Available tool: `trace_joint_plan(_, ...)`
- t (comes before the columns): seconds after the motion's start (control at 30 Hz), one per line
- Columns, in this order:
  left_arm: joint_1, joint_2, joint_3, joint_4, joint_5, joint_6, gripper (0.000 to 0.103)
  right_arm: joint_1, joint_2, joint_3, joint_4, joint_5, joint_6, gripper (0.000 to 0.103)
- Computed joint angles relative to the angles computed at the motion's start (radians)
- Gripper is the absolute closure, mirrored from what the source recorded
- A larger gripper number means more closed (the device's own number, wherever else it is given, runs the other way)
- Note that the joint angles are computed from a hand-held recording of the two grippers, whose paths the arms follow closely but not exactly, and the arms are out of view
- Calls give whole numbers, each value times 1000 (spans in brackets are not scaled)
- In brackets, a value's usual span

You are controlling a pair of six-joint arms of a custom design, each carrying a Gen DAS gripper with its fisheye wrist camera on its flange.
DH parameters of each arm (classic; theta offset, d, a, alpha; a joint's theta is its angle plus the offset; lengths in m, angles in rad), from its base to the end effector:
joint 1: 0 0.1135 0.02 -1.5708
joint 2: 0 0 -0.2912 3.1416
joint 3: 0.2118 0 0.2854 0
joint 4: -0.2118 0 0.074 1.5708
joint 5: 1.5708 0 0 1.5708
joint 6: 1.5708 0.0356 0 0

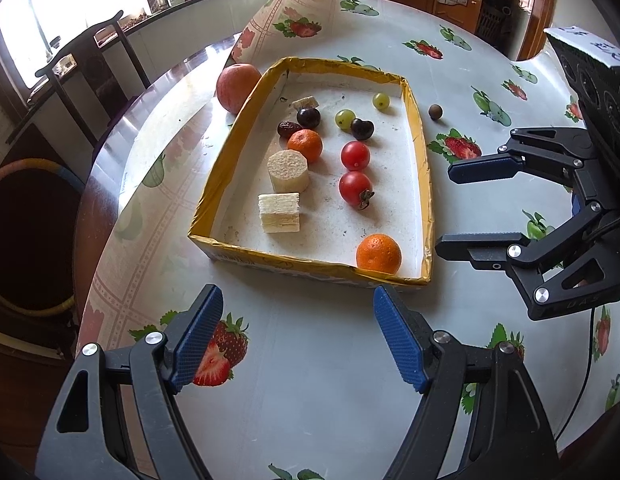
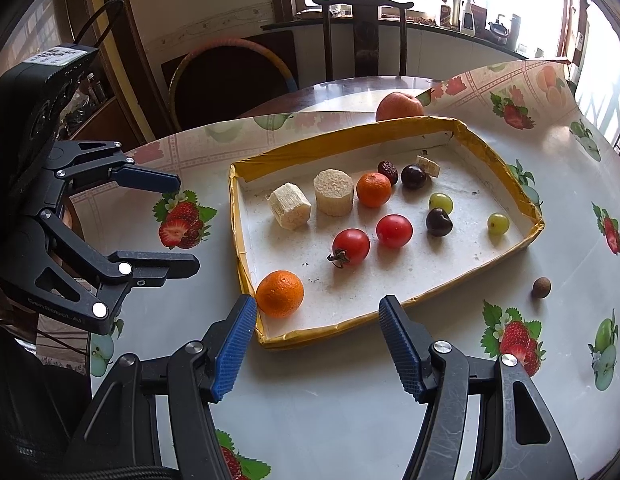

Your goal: Organize fruits

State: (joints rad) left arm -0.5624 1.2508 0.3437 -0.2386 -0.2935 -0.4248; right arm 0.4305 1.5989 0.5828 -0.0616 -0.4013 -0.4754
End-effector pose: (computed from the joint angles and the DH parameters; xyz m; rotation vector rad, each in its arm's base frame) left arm 0.1680 -0.0937 0.1086 0.0972 2.6303 0.0734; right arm 0.2456 0.1281 0.1049 -1.2556 2.2762 0.5132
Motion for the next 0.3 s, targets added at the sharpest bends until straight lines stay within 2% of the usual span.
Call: trace_joint_plan(0.3, 6, 3, 1, 1, 11, 2, 25, 2, 4, -5, 3, 4, 12, 37)
